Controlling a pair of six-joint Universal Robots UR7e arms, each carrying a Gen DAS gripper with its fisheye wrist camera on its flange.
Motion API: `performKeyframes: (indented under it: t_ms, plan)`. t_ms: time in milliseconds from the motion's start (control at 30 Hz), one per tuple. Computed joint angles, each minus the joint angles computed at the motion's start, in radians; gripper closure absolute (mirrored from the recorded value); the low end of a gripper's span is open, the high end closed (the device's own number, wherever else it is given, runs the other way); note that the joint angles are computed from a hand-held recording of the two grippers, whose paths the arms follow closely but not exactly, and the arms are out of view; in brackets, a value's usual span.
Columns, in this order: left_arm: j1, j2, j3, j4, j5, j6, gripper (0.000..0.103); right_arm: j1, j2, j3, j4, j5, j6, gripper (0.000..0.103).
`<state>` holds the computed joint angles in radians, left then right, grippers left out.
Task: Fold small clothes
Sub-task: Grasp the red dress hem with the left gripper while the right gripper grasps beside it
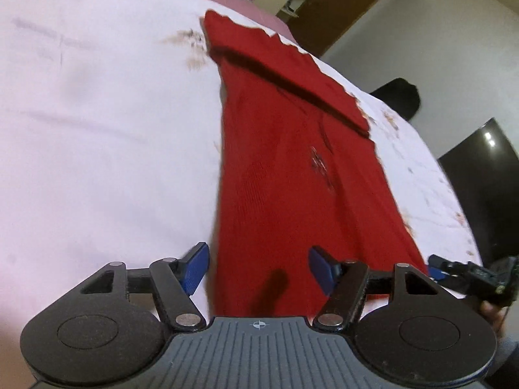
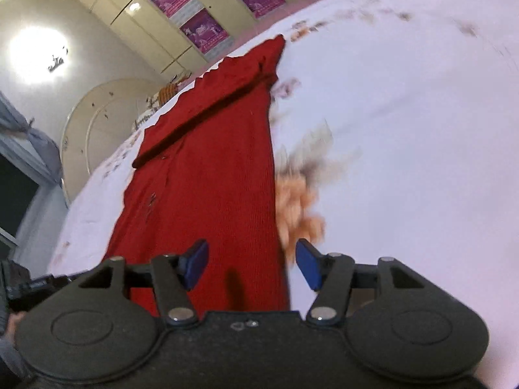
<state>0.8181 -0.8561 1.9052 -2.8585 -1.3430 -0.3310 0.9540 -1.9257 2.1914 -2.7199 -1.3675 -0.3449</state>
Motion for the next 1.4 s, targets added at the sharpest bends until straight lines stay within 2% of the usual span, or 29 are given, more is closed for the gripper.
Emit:
performKeyframes:
  t_ms: [100, 233, 267, 300, 333, 400, 533, 633, 667, 700, 733, 900, 967, 1033, 1067, 1133, 1167, 1200, 1267, 1300, 1400]
  plan:
    - [0.006, -0.012, 0.051, -0.071, -0.045, -0.046, 0.036, -0.035, -0.056, 0.046, 0.011, 0.052, 0.033, 0.045]
    - [0.033, 0.004, 0.059, -0.146, -0.098, -0.092, 0.036, -0.054, -0.069, 0.063, 0.014, 0.089, 0.061, 0.047]
    - [0.042, 0.009, 0.056, -0.158, -0.118, -0.101, 0.04, -0.074, -0.073, 0.064, 0.012, 0.116, 0.073, 0.049]
    - [0.052, 0.016, 0.053, -0.169, -0.142, -0.111, 0.059, -0.094, -0.066, 0.056, 0.017, 0.159, 0.102, 0.051]
    - [0.063, 0.025, 0.042, -0.152, -0.16, -0.128, 0.065, -0.117, -0.06, 0.046, 0.04, 0.203, 0.113, 0.053]
    - [0.057, 0.05, 0.045, -0.184, -0.151, -0.132, 0.066, -0.141, -0.046, 0.029, 0.061, 0.233, 0.115, 0.06]
    - [0.043, 0.061, 0.059, -0.233, -0.128, -0.169, 0.066, -0.143, -0.015, -0.004, 0.117, 0.257, 0.116, 0.061]
    - [0.039, 0.07, 0.064, -0.262, -0.116, -0.166, 0.066, -0.122, 0.003, -0.003, 0.116, 0.233, 0.098, 0.065]
    - [0.04, 0.072, 0.069, -0.278, -0.116, -0.173, 0.069, -0.102, 0.013, -0.001, 0.093, 0.203, 0.098, 0.081]
    - [0.036, 0.068, 0.076, -0.285, -0.099, -0.179, 0.09, -0.071, 0.025, 0.001, 0.058, 0.143, 0.099, 0.097]
    - [0.031, 0.056, 0.084, -0.272, -0.073, -0.176, 0.098, -0.044, 0.036, 0.004, 0.026, 0.09, 0.095, 0.098]
    - [0.027, 0.008, 0.165, -0.439, -0.109, -0.138, 0.097, -0.031, -0.008, 0.035, -0.037, 0.105, 0.064, 0.098]
    - [0.03, -0.001, 0.17, -0.401, -0.099, -0.134, 0.097, -0.048, -0.03, 0.042, -0.032, 0.136, 0.054, 0.098]
    - [0.04, 0.002, 0.167, -0.343, -0.082, -0.153, 0.097, -0.034, -0.01, 0.025, -0.011, 0.057, 0.06, 0.098]
    - [0.046, 0.005, 0.17, -0.352, -0.089, -0.168, 0.097, -0.036, -0.001, 0.019, -0.003, 0.043, 0.068, 0.098]
    - [0.05, 0.008, 0.174, -0.369, -0.095, -0.207, 0.097, -0.055, -0.003, 0.022, 0.012, 0.075, 0.081, 0.095]
    - [0.051, 0.007, 0.175, -0.375, -0.093, -0.218, 0.087, -0.056, -0.005, 0.024, 0.011, 0.076, 0.093, 0.091]
    - [0.055, 0.008, 0.18, -0.399, -0.098, -0.227, 0.073, -0.058, -0.007, 0.024, 0.015, 0.08, 0.094, 0.084]
    - [0.069, 0.017, 0.17, -0.439, -0.142, -0.241, 0.054, -0.073, -0.015, 0.025, 0.028, 0.107, 0.083, 0.081]
    - [0.071, 0.023, 0.162, -0.441, -0.149, -0.245, 0.046, -0.076, -0.011, 0.018, 0.041, 0.112, 0.087, 0.081]
    - [0.067, 0.051, 0.12, -0.435, -0.136, -0.257, 0.037, -0.083, 0.012, 0.0, 0.037, 0.136, 0.119, 0.081]
